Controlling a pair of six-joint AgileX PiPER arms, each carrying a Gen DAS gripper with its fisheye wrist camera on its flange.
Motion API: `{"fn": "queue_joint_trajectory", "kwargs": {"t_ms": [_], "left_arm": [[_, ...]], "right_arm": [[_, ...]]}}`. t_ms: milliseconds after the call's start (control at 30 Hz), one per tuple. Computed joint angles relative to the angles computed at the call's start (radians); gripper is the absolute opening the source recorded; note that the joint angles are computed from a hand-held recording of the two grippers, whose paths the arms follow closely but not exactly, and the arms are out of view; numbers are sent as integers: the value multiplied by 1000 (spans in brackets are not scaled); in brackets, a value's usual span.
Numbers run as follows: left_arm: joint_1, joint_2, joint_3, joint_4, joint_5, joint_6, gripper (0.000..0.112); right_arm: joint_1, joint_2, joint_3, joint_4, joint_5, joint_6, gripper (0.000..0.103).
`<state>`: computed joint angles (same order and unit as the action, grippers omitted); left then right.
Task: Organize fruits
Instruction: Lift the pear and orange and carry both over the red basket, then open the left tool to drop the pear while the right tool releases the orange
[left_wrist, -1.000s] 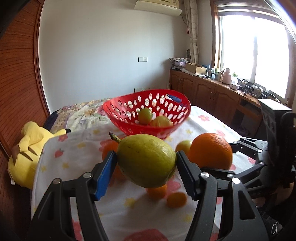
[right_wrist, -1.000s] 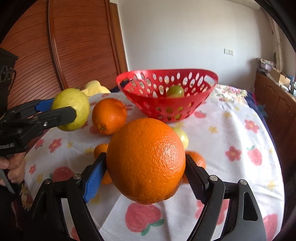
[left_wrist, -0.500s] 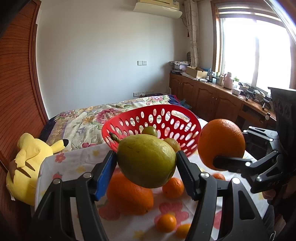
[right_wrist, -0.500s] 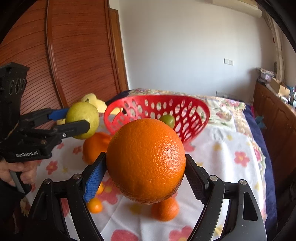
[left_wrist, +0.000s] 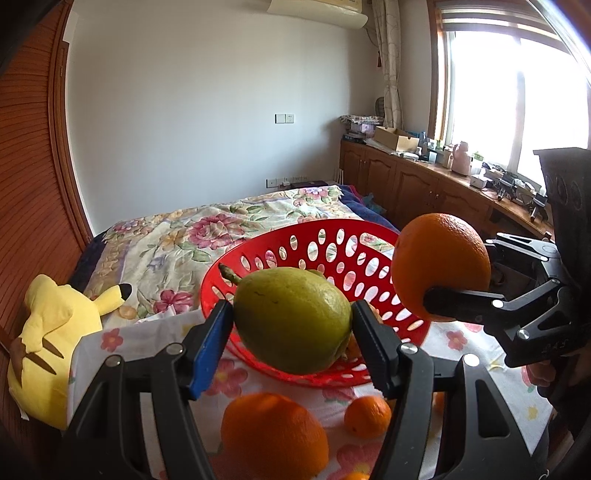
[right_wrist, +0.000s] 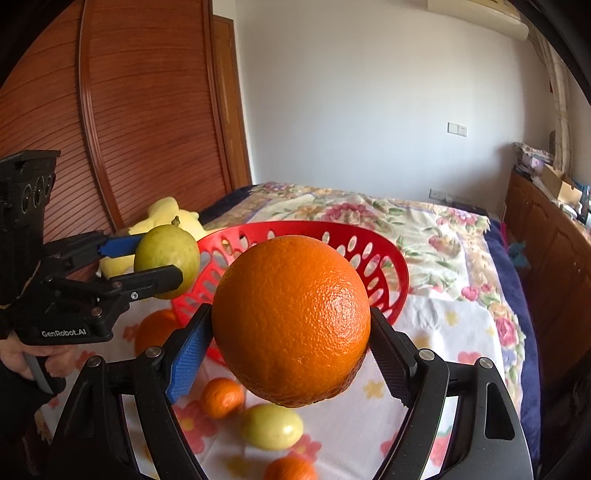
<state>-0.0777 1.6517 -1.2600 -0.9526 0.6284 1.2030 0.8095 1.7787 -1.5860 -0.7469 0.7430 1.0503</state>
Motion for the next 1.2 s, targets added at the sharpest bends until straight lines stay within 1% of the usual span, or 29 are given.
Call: {"fn": "queue_joint_trajectory", "kwargs": {"t_ms": [100, 233, 333, 433, 600, 733, 767, 833, 967, 1200], "left_arm": [[-20, 35, -27, 27, -18, -31, 65], [-37, 81, -73, 59, -19, -68, 65], [-53, 106, -101, 89, -22, -98, 65], [-73, 135, -137, 152, -21, -161, 65], [-100, 169, -175, 260, -23, -261, 66], [-109, 190, -199, 300, -16, -300, 66], [-111, 189, -198, 304, -21, -303, 64], [-111, 180, -191, 287, -35, -285, 64], [-110, 174, -201, 284, -37, -285, 64], [-93, 160, -182, 252, -37, -262, 64]], "right_arm": [[-29, 26, -31, 31, -10, -38, 83], [-57, 52, -60, 68, -34, -75, 83], [-75, 74, -82, 93, -35, -109, 83], [-102, 105, -109, 131, -34, -147, 83], [-134, 165, -184, 195, -8, -231, 83], [-146, 204, -229, 231, 13, -285, 83], [-149, 207, -230, 236, 12, -292, 83], [-153, 223, -245, 248, 17, -308, 83], [-160, 243, -264, 261, 23, -322, 83], [-156, 259, -281, 227, 43, -308, 83]]}}
